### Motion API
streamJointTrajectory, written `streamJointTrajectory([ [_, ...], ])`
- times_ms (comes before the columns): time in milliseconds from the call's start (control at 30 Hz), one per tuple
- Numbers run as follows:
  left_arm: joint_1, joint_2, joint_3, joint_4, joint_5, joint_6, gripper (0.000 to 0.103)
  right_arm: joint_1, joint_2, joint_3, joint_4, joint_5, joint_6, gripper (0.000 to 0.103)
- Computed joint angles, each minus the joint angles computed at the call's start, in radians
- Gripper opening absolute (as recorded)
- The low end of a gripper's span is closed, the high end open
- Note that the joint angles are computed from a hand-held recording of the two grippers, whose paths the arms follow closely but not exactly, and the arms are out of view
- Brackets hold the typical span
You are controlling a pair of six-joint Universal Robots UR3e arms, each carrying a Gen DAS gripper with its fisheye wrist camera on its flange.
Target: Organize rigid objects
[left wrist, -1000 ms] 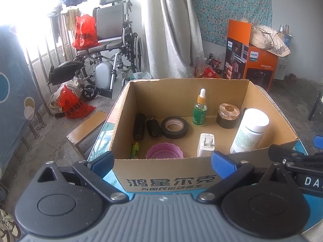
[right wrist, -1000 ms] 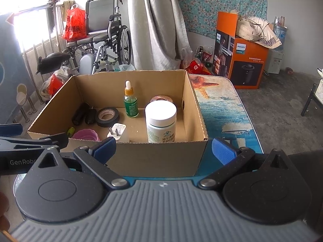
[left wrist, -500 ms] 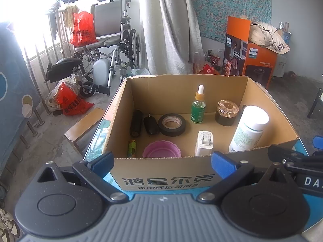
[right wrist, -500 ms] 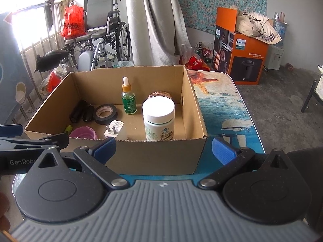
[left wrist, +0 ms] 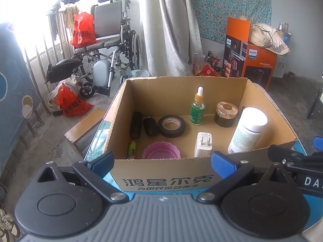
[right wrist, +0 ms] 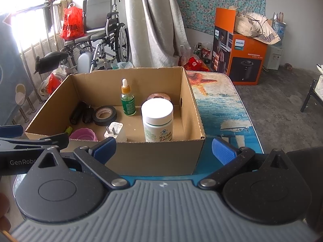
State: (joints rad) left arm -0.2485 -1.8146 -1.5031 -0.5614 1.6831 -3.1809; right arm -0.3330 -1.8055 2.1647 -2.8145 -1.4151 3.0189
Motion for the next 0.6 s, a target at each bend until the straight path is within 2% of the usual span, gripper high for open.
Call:
streamJointTrajectory([
  [600,0.004,0.014,-0.015,-0.003,-0.006,-0.002,0.103,0.005,-0.012,0.001,0.013,-0.005,0.003,0.102],
])
